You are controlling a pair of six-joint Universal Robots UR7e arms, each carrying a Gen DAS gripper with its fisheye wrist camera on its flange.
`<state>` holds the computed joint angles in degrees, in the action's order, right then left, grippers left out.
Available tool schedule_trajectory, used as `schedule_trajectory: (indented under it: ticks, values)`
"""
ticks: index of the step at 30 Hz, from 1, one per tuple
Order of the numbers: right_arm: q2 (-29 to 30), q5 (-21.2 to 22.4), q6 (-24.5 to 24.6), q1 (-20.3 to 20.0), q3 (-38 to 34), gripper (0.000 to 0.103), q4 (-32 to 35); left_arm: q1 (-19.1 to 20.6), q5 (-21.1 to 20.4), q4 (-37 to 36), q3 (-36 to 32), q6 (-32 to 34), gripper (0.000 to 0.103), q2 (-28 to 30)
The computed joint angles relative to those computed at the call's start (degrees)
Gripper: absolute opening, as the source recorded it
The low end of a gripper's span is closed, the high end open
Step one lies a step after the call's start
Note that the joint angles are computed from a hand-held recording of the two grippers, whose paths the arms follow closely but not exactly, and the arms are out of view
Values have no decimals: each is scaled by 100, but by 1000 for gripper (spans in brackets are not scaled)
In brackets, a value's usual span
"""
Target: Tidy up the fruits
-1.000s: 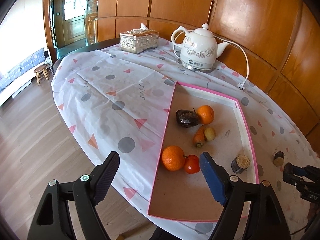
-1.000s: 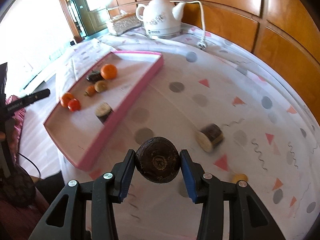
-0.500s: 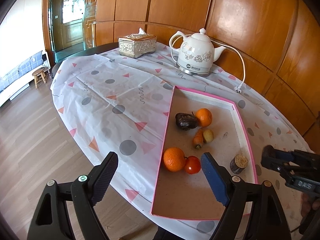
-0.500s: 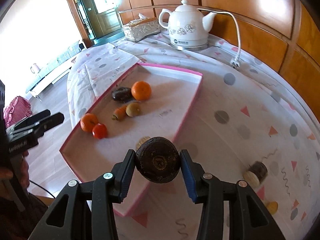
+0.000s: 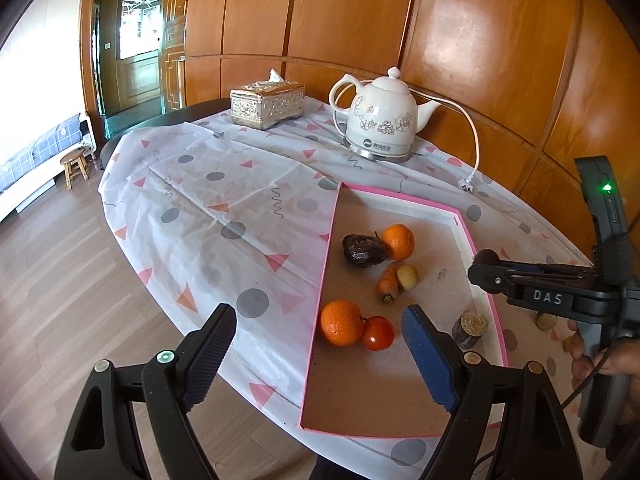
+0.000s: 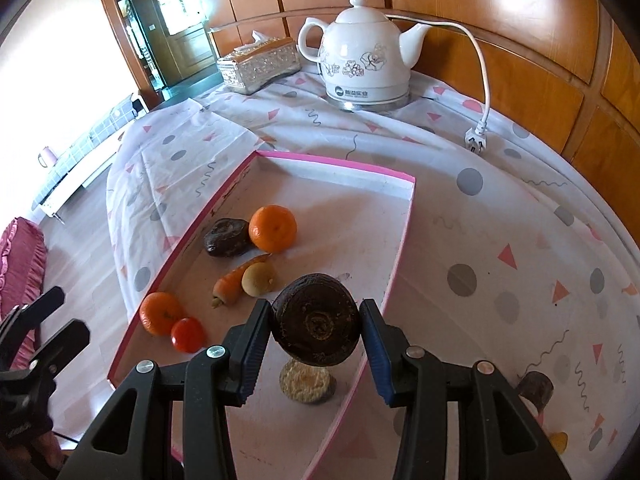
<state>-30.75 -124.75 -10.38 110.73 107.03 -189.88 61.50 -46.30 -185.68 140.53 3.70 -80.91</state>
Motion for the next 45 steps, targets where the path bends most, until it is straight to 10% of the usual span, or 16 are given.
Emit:
schedule_trajectory:
  ticks: [28, 45]
  values:
    - [-18, 8, 161, 48, 296, 48, -427, 27, -52, 254, -9, -189, 90, -37]
    - [-73, -832, -1311, 365, 1110, 49, -2616, -235, 15, -691, 210, 214, 103, 14]
